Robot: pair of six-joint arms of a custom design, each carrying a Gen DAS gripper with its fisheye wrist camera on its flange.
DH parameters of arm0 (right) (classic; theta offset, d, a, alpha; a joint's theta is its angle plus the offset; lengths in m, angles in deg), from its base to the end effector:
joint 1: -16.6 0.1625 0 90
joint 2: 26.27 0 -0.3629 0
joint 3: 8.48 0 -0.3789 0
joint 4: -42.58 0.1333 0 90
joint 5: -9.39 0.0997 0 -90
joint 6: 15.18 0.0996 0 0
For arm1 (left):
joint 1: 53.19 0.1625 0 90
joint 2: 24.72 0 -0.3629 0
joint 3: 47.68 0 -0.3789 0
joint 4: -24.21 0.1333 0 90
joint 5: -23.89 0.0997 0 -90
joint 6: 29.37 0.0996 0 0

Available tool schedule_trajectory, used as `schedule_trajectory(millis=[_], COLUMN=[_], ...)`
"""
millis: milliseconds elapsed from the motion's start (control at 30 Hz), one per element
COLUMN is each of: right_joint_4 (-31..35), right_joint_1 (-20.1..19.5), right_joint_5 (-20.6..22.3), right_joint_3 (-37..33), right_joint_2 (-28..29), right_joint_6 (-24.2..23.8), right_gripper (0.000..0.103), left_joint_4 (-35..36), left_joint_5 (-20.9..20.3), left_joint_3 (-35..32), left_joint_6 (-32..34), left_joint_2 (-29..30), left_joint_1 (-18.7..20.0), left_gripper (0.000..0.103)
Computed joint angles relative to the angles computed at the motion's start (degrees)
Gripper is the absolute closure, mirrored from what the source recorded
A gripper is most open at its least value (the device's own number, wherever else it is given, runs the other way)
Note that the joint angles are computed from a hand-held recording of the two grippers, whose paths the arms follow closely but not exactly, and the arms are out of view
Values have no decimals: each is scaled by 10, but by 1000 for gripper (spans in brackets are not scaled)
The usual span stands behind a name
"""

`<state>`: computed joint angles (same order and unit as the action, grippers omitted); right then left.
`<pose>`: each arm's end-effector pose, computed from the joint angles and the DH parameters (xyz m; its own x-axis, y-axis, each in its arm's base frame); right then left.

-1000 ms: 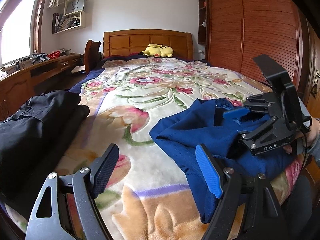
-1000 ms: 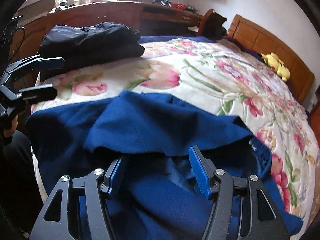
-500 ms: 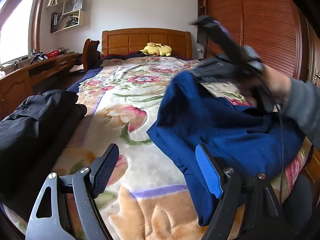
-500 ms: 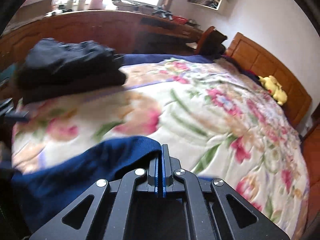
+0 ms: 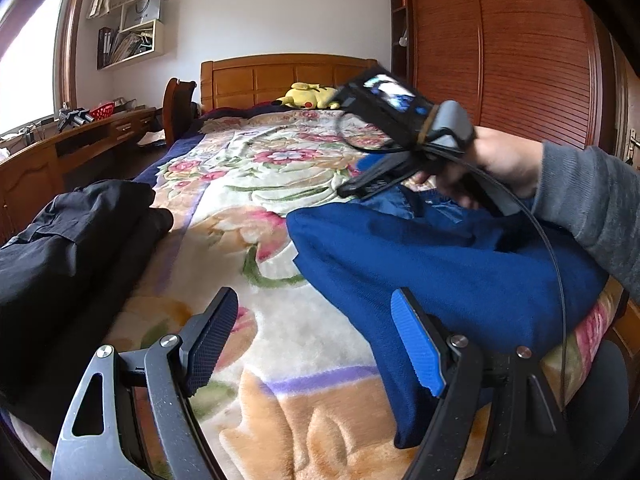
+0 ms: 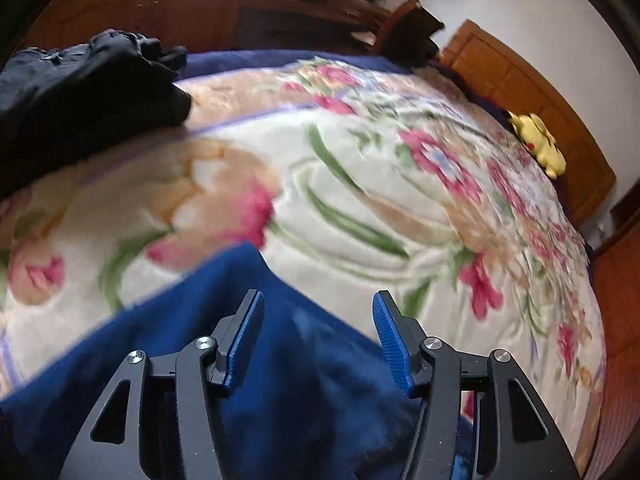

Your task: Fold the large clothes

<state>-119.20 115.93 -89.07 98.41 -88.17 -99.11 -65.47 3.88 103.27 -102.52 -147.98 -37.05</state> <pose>0.2099 -0.5455 0.1717 0.0396 -0.8860 0.4621 -0.9966 -0.0012 0.0829 -0.1372 -0.2759 0.2130 -0.7164 -0.1041 -0.6899 0.5605 0.5031 -0.6578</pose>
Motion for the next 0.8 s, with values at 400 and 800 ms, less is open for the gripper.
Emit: schedule_trajectory(millis=[400,800], right_joint_4=[56,222], right_joint_1=[-131,-182], right_joint_5=[55,86], right_joint_3=[-27,-86], right_joint_2=[-121,-121], right_joint_6=[11,16], right_gripper=[44,44], left_joint_4=[-136,-385], left_joint_5=[0,-8], left_joint_3=[6,-18], left_joint_6=[66,197], left_joint_2=[71,241], left_joint_1=[-4,27], left_gripper=[23,23])
